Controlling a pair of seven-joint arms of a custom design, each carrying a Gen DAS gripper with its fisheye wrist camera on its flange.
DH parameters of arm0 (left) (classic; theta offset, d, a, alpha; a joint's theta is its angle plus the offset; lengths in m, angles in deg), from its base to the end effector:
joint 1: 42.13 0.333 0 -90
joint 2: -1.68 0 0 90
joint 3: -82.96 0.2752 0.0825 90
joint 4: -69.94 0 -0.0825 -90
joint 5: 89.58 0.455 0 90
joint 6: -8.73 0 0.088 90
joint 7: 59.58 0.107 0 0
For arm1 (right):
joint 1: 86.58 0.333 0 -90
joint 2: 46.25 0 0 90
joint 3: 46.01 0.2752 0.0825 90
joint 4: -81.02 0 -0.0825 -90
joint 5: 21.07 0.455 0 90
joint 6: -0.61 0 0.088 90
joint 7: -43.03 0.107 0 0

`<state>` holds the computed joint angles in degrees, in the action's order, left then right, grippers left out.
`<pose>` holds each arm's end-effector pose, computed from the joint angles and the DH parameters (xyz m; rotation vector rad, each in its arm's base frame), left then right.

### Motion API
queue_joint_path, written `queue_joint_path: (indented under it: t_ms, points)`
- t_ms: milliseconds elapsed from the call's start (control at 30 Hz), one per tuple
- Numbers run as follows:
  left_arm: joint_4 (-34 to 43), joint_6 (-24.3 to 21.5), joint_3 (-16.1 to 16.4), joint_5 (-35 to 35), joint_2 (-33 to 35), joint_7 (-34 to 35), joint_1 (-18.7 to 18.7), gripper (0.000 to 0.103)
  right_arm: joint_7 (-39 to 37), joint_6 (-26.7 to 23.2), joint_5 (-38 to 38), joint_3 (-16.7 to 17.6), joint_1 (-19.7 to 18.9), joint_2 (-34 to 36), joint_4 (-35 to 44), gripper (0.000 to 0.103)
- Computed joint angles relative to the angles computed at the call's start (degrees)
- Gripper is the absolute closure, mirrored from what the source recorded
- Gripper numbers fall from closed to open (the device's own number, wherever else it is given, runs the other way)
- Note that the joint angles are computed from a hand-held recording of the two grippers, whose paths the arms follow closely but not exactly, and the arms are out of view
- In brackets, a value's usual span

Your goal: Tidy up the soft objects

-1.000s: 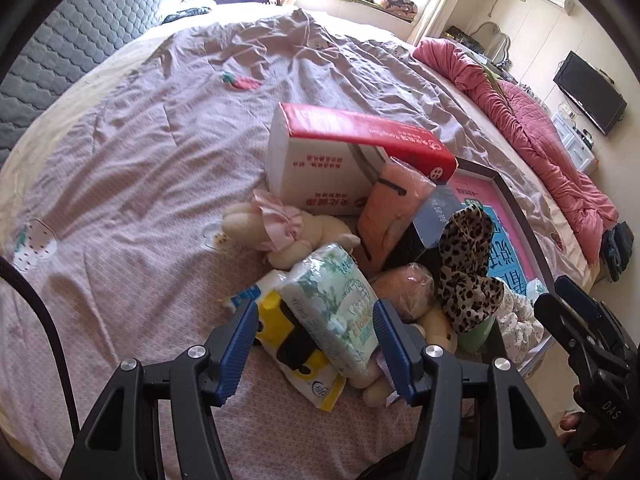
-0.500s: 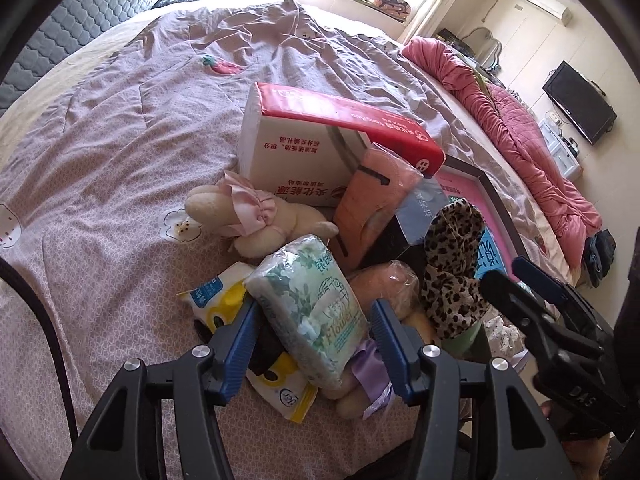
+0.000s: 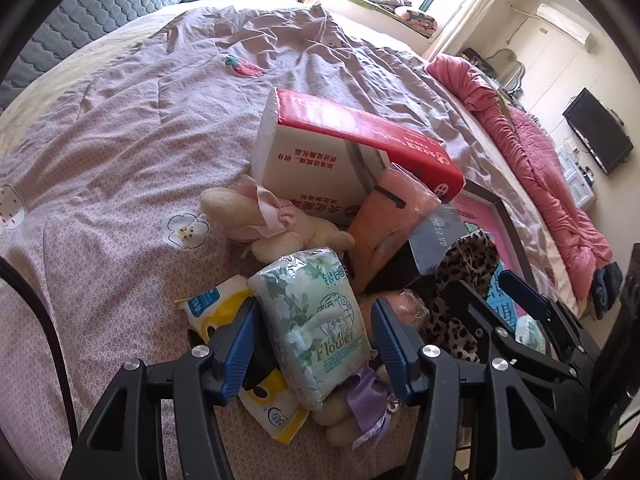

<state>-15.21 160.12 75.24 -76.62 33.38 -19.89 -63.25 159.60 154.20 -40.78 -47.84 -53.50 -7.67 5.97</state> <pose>0.6982 -0.3713 0.3566 -2.2545 1.7474 -0.8767 0.6935 0.4405 0.3627 -2.0422 1.4290 -0.5879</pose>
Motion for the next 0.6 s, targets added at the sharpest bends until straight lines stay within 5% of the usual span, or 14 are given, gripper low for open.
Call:
queue_joint_path:
  t_ms: [267,433,600]
  points:
    - [14.2,-15.9,3.2,8.4,7.7,-3.3,-5.2,0.046,-1.2,-0.4,0.7,0.7,-0.9,0.9,0.8,0.037]
    - [17.9,-20.0,3.4,10.5,10.0,-3.2,-6.1,0.048,-4.6,1.5,2.7,1.8,-1.8,0.9,0.1,0.052]
    - [15.8,-18.2,2.6,9.9,8.9,-3.0,-5.1,0.064,-5.9,3.3,4.4,2.1,-2.1,0.2,-1.3,0.060]
